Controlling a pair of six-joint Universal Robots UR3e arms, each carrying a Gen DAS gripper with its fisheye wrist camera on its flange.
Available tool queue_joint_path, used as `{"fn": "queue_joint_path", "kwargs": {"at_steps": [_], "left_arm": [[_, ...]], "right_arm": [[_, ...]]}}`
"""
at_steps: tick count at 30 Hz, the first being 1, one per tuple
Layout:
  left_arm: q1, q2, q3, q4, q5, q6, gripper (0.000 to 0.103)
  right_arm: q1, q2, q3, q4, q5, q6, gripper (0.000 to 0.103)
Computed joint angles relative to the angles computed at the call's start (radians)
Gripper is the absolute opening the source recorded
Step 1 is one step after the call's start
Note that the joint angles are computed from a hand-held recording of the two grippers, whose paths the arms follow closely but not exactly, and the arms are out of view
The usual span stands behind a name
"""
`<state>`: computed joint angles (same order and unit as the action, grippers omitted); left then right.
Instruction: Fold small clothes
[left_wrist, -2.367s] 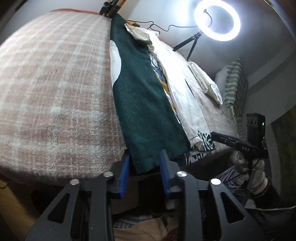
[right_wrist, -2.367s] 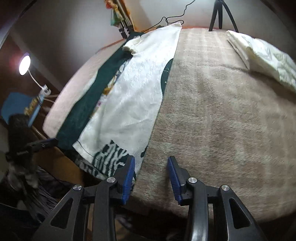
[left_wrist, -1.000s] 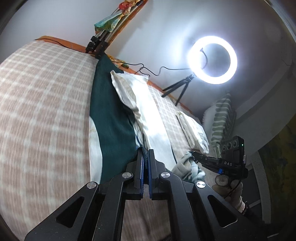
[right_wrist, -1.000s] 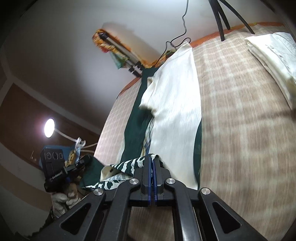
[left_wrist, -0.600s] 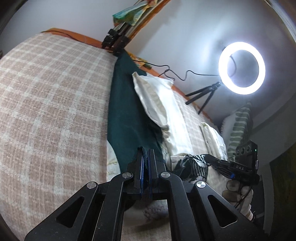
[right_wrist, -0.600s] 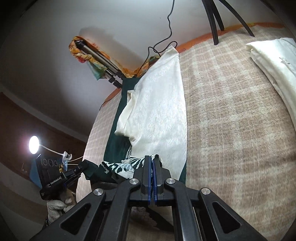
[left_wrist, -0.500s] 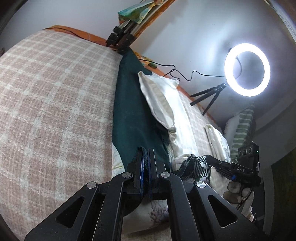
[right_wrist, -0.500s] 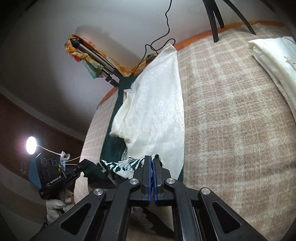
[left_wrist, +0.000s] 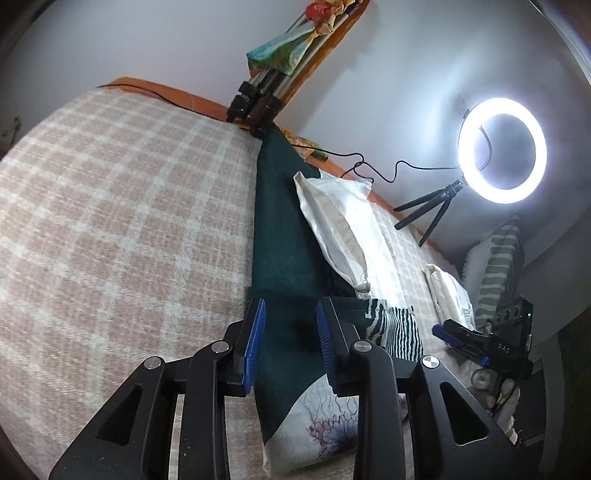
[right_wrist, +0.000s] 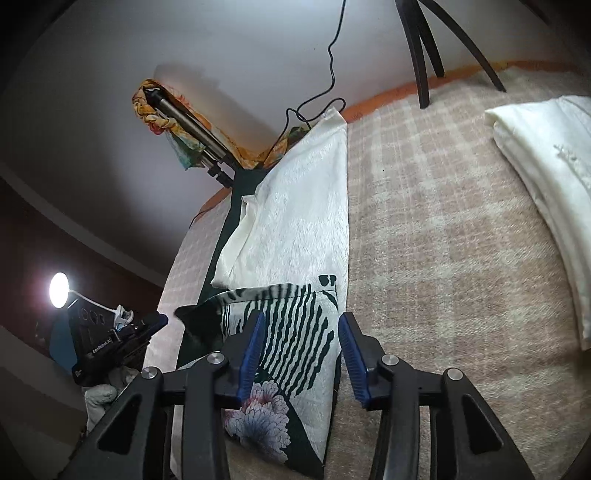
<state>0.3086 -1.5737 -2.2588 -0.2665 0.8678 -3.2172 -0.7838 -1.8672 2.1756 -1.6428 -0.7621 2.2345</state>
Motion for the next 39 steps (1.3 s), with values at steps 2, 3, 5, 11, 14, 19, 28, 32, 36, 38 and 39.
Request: {"fn": "queue_joint_path", "kwargs": {"at_steps": [2,3,5,11,14,19,28,32,36,38,39], "left_arm": [[0.011,0.012,-0.016,0.0,0.001,0.012,0.03],[0.012,0.013,-0.018,-0.007,0.003,0.018,0.03],[0.006,0.007,-0.018,-0.027,0.019,0.027,0.03],[-0.05,-0.046,0.01,-0.073,0.052,0.058,0.03],[-0.087,-0.07,0.031,-0.066,0.086,0.054,0.03],[-0.125,-0.111,0.062,-0.046,0.151,0.04,0.03],[-0.076,-0.094,0.055,-0.016,0.15,0.005,0.032],[-0.044,-0.094,0.078,-0.017,0.137,0.005,0.035],[-0.022,-0.116,0.147,-0.031,0.113,-0.011,0.038],[-0.019,-0.13,0.183,-0.035,0.111,-0.022,0.04],[-0.02,-0.137,0.2,-0.036,0.113,-0.023,0.04]], "right_arm": [[-0.006,-0.032,0.019,-0.014,-0.015,-0.016,0.043],[0.005,-0.041,0.033,-0.048,-0.03,-0.009,0.042],[0.034,-0.046,0.064,-0.133,-0.064,0.021,0.04],[0.12,0.018,0.094,-0.288,-0.137,0.091,0.029],[0.15,0.022,0.117,-0.354,-0.163,0.121,0.01],[0.166,0.0,0.144,-0.419,-0.206,0.142,0.0],[0.188,-0.055,0.148,-0.451,-0.246,0.158,0.004],[0.154,-0.068,0.107,-0.391,-0.199,0.142,0.013],[0.14,-0.02,0.057,-0.369,-0.157,0.166,0.027],[0.149,0.0,0.043,-0.382,-0.157,0.183,0.027],[0.154,0.009,0.037,-0.395,-0.16,0.19,0.027]]}}
